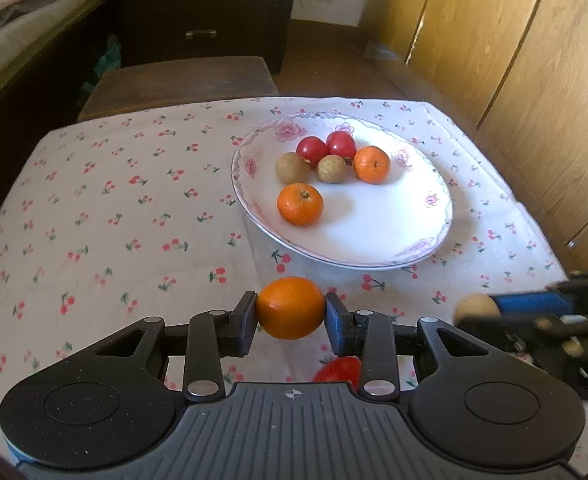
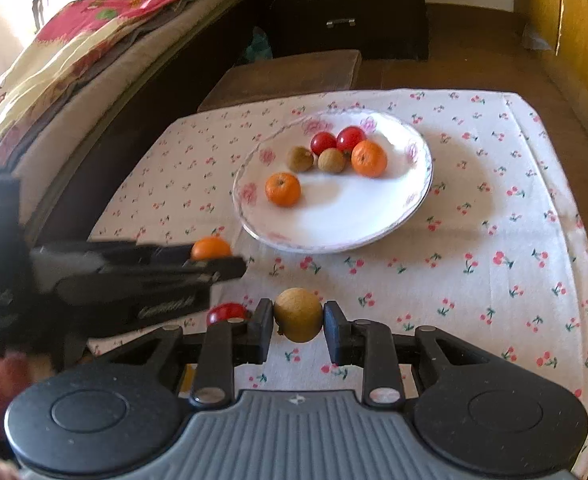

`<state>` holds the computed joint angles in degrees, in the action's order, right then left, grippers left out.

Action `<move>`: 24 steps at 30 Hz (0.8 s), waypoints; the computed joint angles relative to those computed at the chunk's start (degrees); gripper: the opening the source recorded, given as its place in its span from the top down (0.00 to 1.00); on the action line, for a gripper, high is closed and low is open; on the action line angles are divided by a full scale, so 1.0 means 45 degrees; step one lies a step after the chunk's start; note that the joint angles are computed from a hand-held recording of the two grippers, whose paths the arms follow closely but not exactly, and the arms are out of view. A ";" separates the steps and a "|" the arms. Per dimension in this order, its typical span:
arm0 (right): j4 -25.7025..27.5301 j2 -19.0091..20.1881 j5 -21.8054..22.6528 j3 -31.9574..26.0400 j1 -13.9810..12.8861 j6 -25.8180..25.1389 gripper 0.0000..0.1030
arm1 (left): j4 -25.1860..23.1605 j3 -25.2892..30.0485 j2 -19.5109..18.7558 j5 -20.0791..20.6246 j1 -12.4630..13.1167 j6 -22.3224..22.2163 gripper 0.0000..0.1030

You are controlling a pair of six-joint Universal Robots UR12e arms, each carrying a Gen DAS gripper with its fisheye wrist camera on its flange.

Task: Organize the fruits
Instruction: 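Carry the mandarin and brown fruit over the bowl and open both tools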

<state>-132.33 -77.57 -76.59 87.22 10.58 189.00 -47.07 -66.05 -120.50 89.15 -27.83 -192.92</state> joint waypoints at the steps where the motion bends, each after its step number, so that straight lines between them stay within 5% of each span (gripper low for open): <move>1: -0.0030 0.0028 -0.0051 -0.0039 0.0000 0.0023 0.72 | 0.0056 -0.0050 0.0055 -0.0043 -0.0004 -0.0179 0.58; 8: -0.0526 0.0258 -0.0450 -0.0346 -0.0112 0.0411 0.72 | 0.0687 0.0207 -0.0029 -0.0359 -0.0010 -0.0951 0.58; 24: -0.0551 0.1088 -0.0687 -0.1188 -0.0350 0.1017 0.71 | -0.0056 0.1907 -0.1136 -0.0004 -0.0190 -0.2043 0.58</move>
